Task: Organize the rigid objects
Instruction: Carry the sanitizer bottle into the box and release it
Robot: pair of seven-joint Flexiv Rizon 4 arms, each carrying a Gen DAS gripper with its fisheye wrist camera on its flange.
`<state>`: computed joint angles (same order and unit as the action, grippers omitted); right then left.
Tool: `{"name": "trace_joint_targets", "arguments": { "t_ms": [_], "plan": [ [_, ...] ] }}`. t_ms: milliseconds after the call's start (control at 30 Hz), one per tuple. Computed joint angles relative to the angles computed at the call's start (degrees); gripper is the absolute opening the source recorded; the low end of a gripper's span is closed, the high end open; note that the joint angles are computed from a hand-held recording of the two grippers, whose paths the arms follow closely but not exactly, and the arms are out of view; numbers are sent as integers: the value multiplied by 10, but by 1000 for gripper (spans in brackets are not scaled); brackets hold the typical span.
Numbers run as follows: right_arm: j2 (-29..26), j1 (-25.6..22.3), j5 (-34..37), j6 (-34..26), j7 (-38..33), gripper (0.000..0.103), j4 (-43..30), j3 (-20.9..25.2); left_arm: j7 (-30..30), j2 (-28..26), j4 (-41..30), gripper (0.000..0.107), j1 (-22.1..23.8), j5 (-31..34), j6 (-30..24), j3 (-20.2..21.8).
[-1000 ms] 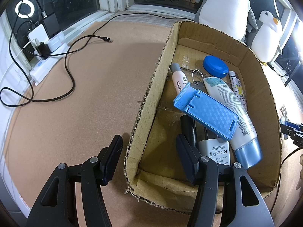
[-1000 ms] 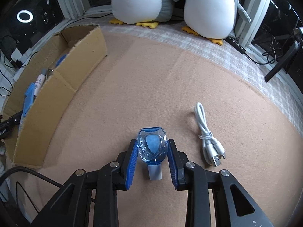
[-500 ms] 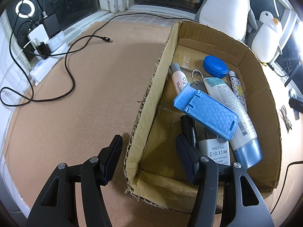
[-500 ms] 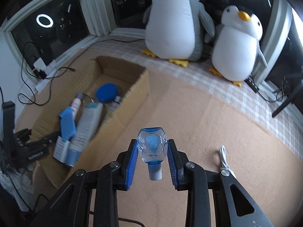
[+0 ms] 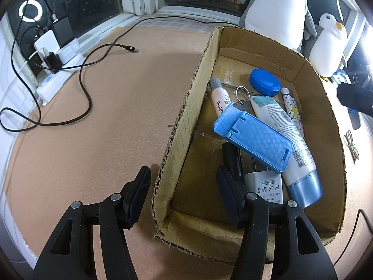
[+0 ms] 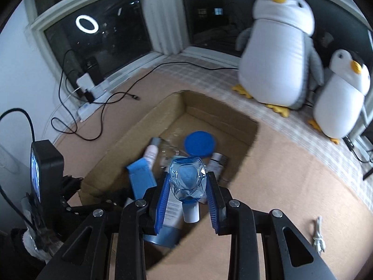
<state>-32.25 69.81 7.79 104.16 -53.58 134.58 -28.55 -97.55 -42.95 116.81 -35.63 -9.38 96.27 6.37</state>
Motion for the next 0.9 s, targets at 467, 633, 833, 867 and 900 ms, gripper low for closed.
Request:
{"name": "trace_joint_targets", "arguments": {
  "t_ms": [467,633,833,867,900],
  "plan": [
    [-37,-77,-51,-24,19,28,-63,77,-1,0,0,58,1,2,0,0],
    [-43,-81,-62,-29,30,28,-67,76,-1,0,0,58,1,2,0,0],
    [-48,-59,-65,-29,41,35,-63,48,-1,0,0,58,0,2,0,0],
    [-48,-57,-65,-28,41,38,-62,45,-2,0,0,58,-1,2,0,1],
    [-48,-55,-64,-28,41,39,-62,42,-2,0,0,58,0,2,0,0]
  ]
}}
